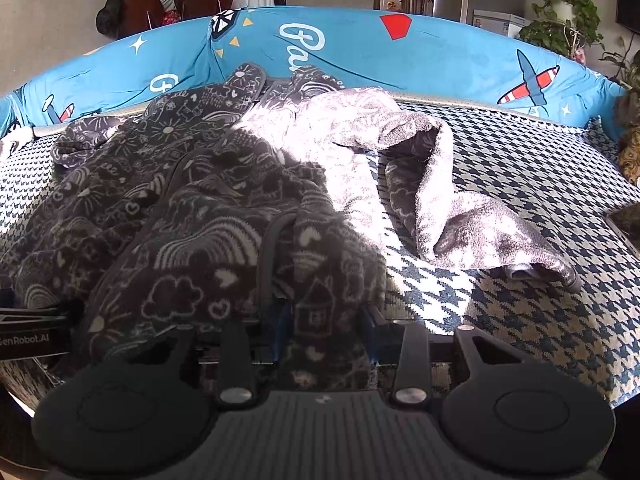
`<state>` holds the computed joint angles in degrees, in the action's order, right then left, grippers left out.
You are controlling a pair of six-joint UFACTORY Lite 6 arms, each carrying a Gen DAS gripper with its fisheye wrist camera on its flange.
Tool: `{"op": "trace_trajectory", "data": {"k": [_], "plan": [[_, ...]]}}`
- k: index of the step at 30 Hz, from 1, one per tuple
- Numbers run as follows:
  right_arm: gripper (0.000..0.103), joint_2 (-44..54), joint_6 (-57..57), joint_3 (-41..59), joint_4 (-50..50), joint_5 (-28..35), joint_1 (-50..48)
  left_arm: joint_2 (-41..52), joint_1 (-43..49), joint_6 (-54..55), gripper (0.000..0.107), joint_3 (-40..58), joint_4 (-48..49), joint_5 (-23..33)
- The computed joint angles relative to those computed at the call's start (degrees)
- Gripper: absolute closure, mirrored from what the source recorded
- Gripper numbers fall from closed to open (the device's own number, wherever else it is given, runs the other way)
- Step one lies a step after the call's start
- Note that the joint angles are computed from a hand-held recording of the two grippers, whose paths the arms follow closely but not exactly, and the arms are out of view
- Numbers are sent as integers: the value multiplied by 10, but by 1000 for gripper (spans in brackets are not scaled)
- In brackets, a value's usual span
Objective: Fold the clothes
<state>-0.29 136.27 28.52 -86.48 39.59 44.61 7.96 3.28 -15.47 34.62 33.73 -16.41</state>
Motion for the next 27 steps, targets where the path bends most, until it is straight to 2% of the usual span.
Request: {"op": "trace_trajectory", "data": {"k": [4, 20, 25, 27], "plan": [[96, 4, -2, 3, 9, 25, 15, 2, 0, -9, 4, 3, 9, 2], [98, -32, -15, -21, 93, 54, 33, -23, 0, -4, 4, -14, 0, 18], [96, -49, 8, -26, 108, 107, 72, -49, 2, -12, 4, -21, 6, 4], [92, -60, 27, -32, 95, 135, 90, -42, 4, -52, 4, -4, 38, 6]]}}
